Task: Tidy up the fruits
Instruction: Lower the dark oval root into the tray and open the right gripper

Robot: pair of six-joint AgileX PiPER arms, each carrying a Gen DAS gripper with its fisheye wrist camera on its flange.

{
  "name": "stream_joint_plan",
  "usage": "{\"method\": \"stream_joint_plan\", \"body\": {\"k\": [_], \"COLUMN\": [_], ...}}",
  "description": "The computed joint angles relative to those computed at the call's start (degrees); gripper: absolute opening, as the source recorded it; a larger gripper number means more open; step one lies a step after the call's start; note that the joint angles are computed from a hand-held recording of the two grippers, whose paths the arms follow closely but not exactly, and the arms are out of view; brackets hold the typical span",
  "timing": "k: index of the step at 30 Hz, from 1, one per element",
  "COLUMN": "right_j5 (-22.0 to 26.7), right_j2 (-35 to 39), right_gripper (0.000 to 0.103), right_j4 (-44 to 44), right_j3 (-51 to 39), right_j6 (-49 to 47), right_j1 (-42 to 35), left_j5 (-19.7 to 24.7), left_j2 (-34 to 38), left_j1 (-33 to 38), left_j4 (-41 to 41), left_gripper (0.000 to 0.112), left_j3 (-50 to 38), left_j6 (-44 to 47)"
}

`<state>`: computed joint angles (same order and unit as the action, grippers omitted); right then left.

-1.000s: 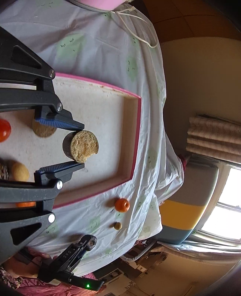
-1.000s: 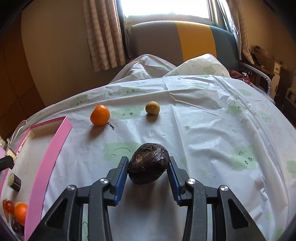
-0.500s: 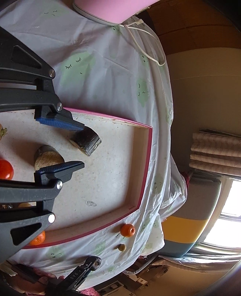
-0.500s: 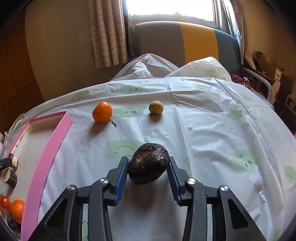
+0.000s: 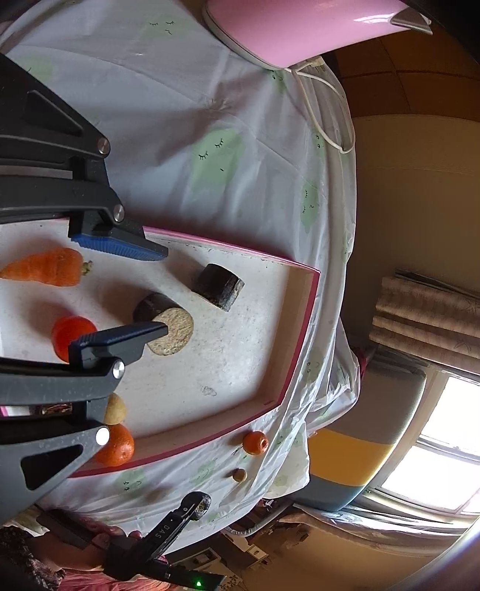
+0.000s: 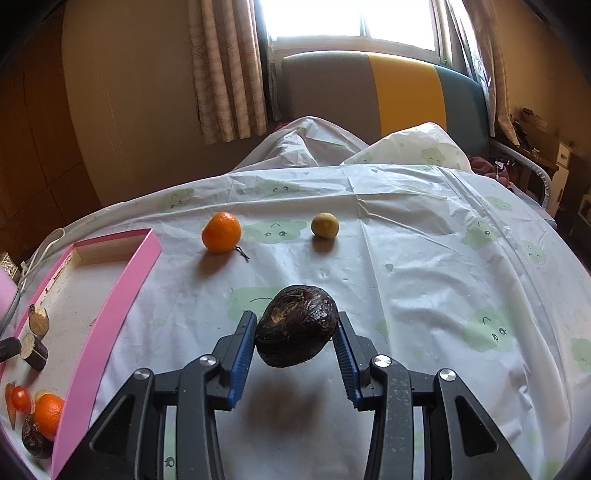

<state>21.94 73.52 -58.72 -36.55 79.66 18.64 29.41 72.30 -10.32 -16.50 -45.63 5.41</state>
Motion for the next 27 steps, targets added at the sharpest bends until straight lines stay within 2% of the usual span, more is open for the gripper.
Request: {"method": "stream_joint_plan", "body": {"k": [6,16,21,24,27], "right_j5": [0.65,3.11,3.61,2.16,2.68], "right_j2": [-2.45,1.23,6.68,9.77,13.03], "right_gripper": [0.042,0.042,0.042,0.042,0.043], "right_j4": [5.15,4.69,9.89,16.47,21.69], "right_j3": [-0.99,-6.43,-11.58,-14.53,-17.73], "right_j6": [-4.21,0.57,-4.31,-10.52,-15.96], "right_j1": [7.14,22.62,25.22,24.57,24.06], "left_j5": [0.93,1.15,1.68,1.73,2.10], "left_j2": [-3.70,-6.96,-8.34,-9.20,-9.49], "left_j1": [0.11,-0.99,-0.07,0.66,1.48], "left_j4": [-2.15,-0.31,-2.09,-3.12,-4.42], "left_gripper": [0.035,0.035,0.035,0.035,0.035], "left_j3": [3.01,5.78,6.55,6.99,7.13], "left_j6": [2.99,2.72,5.74,7.33,9.05]}}
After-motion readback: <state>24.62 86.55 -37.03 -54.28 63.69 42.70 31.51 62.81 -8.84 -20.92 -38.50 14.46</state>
